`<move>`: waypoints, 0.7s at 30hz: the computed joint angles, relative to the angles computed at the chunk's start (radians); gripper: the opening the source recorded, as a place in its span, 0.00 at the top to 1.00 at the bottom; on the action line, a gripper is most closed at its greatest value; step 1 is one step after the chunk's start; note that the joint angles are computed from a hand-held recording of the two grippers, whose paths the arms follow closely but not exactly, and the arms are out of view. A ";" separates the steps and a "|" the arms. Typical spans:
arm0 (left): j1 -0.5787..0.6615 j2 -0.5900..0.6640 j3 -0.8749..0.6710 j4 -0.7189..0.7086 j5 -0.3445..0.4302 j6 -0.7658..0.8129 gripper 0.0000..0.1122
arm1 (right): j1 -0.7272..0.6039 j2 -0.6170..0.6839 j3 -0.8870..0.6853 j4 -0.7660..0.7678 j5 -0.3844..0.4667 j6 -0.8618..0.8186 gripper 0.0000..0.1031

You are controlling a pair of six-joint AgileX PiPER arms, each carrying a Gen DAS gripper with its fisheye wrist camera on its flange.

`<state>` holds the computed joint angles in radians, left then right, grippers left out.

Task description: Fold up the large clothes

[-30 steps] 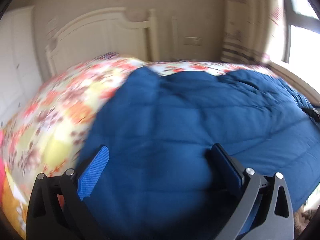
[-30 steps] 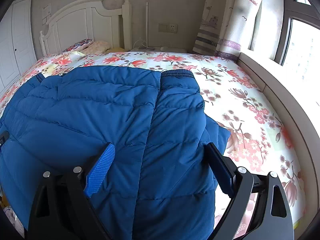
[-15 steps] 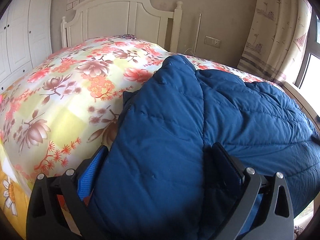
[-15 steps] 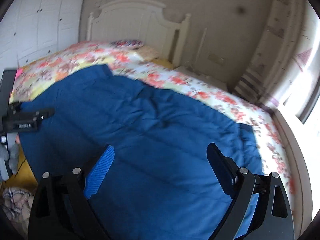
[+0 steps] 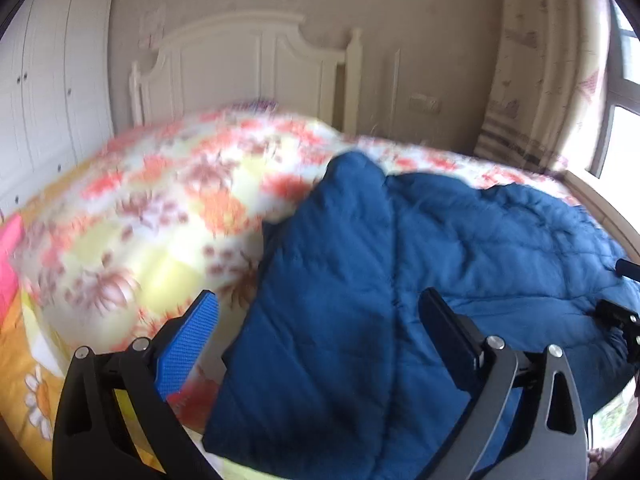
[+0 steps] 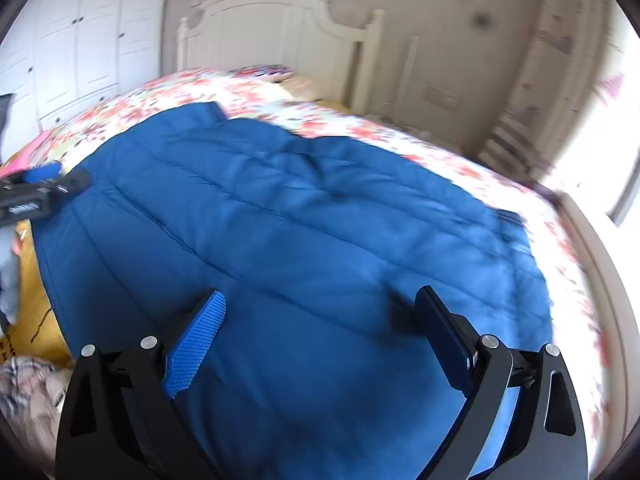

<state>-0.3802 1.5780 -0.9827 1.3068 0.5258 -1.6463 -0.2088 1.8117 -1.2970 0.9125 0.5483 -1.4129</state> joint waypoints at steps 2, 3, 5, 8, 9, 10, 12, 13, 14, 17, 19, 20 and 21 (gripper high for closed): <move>-0.033 -0.047 0.025 0.037 0.000 -0.013 0.11 | -0.071 -0.021 0.029 0.066 0.027 -0.049 0.12; -0.048 -0.056 0.028 0.035 -0.008 0.001 0.11 | -0.109 -0.030 0.049 0.093 0.032 -0.080 0.12; -0.077 -0.018 -0.010 -0.022 0.015 0.093 0.11 | -0.176 -0.012 0.062 0.120 0.055 -0.123 0.12; -0.062 0.116 -0.088 -0.168 0.037 0.260 0.10 | -0.306 0.070 0.030 0.226 0.242 -0.210 0.11; -0.036 0.118 -0.076 -0.164 -0.015 0.248 0.10 | -0.331 0.089 0.024 0.251 0.282 -0.240 0.11; -0.027 0.106 -0.051 -0.119 -0.045 0.205 0.10 | -0.338 0.096 0.022 0.258 0.293 -0.252 0.11; -0.036 0.112 -0.069 -0.145 -0.017 0.241 0.10 | -0.319 0.079 0.025 0.231 0.260 -0.218 0.11; -0.050 0.113 -0.095 -0.197 0.028 0.288 0.10 | -0.302 0.056 0.036 0.206 0.224 -0.185 0.12; -0.063 0.105 -0.104 -0.211 0.051 0.295 0.12 | -0.286 0.027 0.056 0.196 0.188 -0.166 0.12; -0.126 0.045 -0.082 -0.147 0.005 0.246 0.12 | -0.235 -0.065 0.140 0.271 0.171 -0.268 0.12; -0.191 0.064 -0.114 -0.131 0.011 0.279 0.11 | -0.191 -0.125 0.209 0.312 0.176 -0.367 0.12; -0.213 0.088 -0.135 -0.139 0.013 0.308 0.11 | -0.163 -0.144 0.238 0.322 0.170 -0.410 0.12; -0.232 0.127 -0.163 -0.162 0.018 0.350 0.11 | -0.136 -0.152 0.261 0.326 0.161 -0.444 0.12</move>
